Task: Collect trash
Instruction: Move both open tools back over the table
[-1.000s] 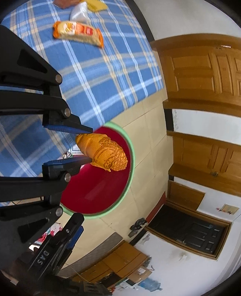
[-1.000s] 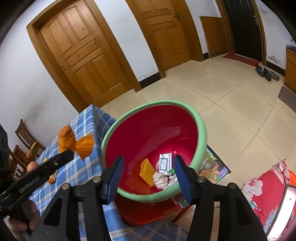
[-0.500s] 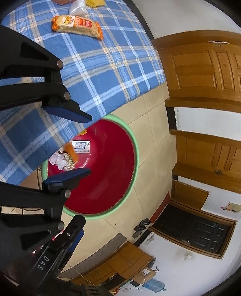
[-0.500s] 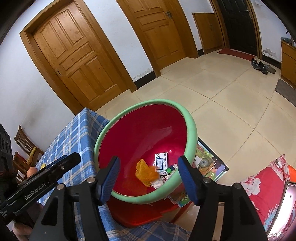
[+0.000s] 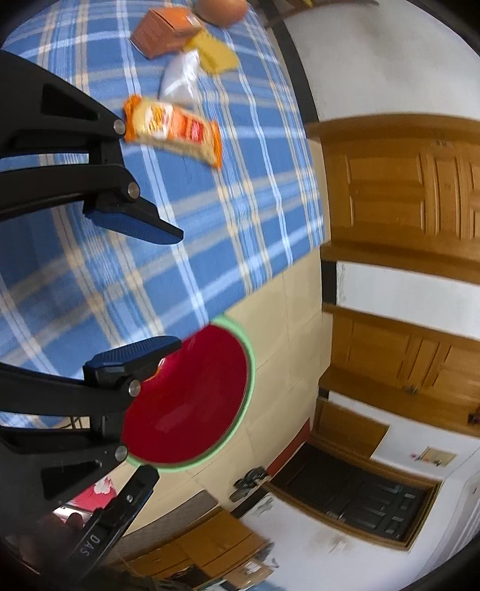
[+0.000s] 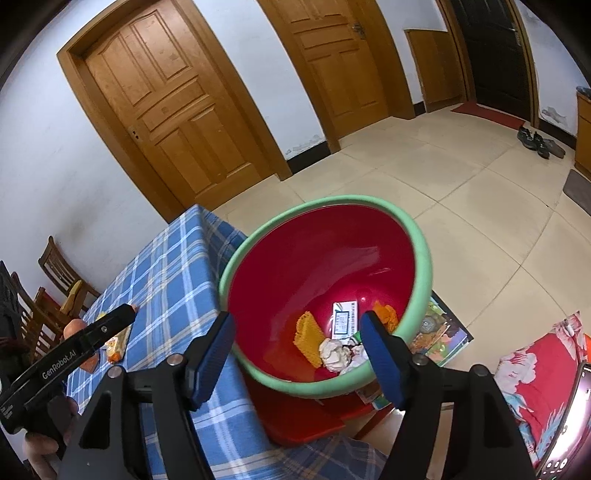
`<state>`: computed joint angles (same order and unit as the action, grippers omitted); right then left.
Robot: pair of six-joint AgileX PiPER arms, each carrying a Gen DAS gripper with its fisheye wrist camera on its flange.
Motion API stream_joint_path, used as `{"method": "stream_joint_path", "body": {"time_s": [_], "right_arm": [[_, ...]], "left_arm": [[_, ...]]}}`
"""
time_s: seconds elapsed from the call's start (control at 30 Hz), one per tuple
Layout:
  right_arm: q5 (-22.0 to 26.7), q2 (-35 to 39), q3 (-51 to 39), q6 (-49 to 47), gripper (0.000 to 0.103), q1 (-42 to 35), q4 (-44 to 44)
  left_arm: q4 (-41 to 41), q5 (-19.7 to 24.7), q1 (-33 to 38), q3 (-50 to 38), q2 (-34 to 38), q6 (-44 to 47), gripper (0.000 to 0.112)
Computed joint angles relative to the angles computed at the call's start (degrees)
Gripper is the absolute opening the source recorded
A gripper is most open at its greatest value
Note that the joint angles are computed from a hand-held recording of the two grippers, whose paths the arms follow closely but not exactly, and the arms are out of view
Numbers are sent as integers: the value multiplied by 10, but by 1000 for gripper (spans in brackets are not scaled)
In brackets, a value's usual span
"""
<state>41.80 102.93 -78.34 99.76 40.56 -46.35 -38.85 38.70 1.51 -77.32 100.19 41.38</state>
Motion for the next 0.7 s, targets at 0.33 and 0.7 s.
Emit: {"method": "stream_joint_path", "body": {"time_s": [0.33, 0.7], "right_arm": [[16, 41, -71, -54, 75, 17, 31], [31, 112, -184, -138, 78, 30, 80]], "left_arm": [[16, -16, 83, 7, -2, -12, 54], [32, -27, 185, -35, 21, -32, 66]]}}
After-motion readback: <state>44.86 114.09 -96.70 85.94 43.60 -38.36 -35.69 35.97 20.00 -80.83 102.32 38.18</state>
